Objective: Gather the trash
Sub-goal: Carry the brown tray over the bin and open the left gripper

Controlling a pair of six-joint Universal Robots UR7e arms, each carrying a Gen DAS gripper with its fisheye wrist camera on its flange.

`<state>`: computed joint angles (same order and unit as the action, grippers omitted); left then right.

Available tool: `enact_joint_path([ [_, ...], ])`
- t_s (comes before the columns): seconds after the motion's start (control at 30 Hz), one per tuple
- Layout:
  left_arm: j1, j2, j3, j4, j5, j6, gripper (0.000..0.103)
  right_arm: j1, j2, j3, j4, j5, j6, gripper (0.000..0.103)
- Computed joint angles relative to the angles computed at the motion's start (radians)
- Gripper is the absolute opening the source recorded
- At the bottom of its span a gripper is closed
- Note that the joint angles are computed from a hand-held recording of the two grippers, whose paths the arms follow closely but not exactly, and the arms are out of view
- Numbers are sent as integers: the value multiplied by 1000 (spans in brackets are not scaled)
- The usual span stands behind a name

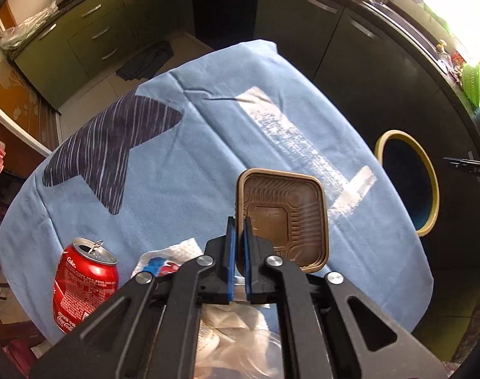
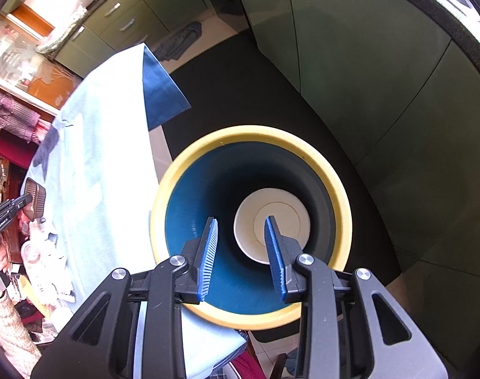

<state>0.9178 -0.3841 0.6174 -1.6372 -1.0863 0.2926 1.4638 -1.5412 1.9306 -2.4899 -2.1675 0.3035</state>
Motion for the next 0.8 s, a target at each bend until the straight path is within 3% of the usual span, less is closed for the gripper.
enact_joint_path([
  [0.17, -59, -61, 147, -50, -92, 24, 4, 34, -46, 39, -14, -34, -9, 31],
  [0.33, -134, -35, 207, -63, -183, 48, 4, 49, -106, 93, -27, -50, -8, 31],
  [0.7, -233, 127, 234, -147, -203, 52, 5, 28, -260, 212, -19, -76, 30, 31],
  [0.73, -237, 139, 234, -155, -196, 49, 8, 26, -268, 215, -16, -77, 33, 31],
  [0.8, -244, 153, 239, -172, -184, 53, 29, 21, -288, 221, -8, -79, 35, 31],
])
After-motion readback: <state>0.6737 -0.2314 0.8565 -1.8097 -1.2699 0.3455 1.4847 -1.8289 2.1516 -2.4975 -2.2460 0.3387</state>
